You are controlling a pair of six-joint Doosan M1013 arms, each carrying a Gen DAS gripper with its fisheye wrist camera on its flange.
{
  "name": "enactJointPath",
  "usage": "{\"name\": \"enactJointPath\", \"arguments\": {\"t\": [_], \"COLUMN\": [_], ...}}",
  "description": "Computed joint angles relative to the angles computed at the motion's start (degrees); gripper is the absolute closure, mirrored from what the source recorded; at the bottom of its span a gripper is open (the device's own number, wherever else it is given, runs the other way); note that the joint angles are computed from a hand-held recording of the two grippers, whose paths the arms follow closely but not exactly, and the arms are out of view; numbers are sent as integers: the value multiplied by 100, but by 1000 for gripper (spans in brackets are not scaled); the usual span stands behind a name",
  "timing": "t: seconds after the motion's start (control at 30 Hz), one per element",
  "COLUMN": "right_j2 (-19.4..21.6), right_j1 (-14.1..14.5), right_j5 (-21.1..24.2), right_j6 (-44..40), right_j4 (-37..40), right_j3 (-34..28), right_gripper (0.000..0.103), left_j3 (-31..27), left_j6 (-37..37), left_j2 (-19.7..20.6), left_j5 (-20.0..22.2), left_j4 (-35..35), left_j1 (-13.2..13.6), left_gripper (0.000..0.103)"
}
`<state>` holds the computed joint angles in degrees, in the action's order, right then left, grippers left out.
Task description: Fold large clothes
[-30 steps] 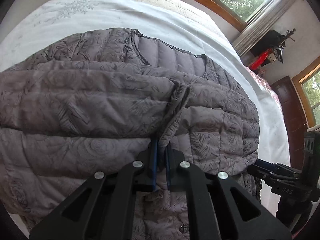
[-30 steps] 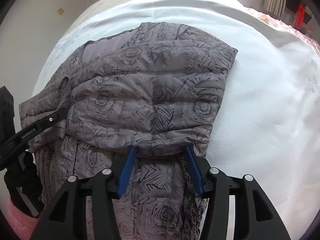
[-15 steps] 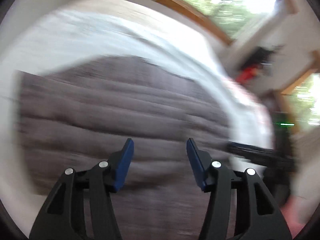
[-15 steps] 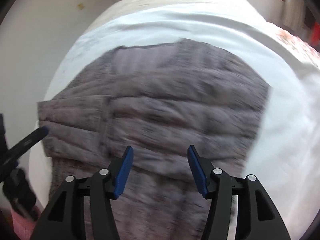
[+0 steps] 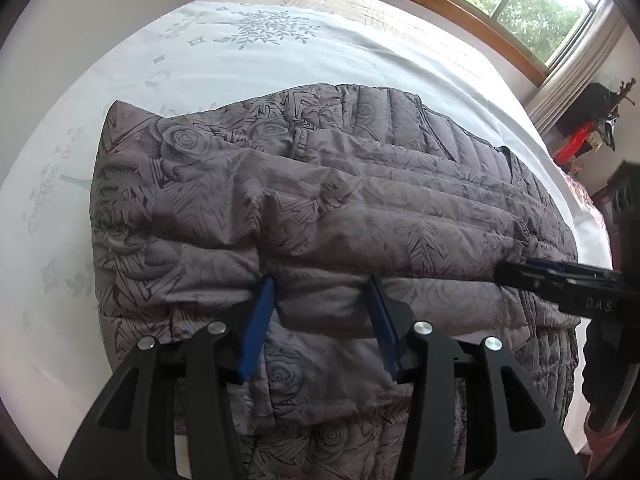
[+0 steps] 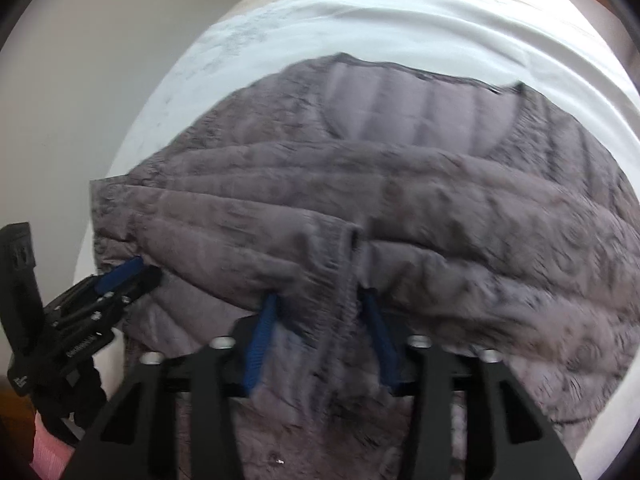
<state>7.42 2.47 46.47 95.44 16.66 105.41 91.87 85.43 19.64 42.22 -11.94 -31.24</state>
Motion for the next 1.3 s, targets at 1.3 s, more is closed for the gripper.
{"name": "enactJointPath", "arguments": {"t": [1.3], "right_j2": [-1580], "right_j1": [-961], "right_j5": [-369], "right_j6": [2196], "right_j4": [-2162], "right_j3": [1168], "right_gripper": [85], "left_j3": [-585], "left_j6": [56], "left_j2": [239], "left_j5": [84], "left_j4": [776], "left_j1": [-476], "left_gripper": [60]}}
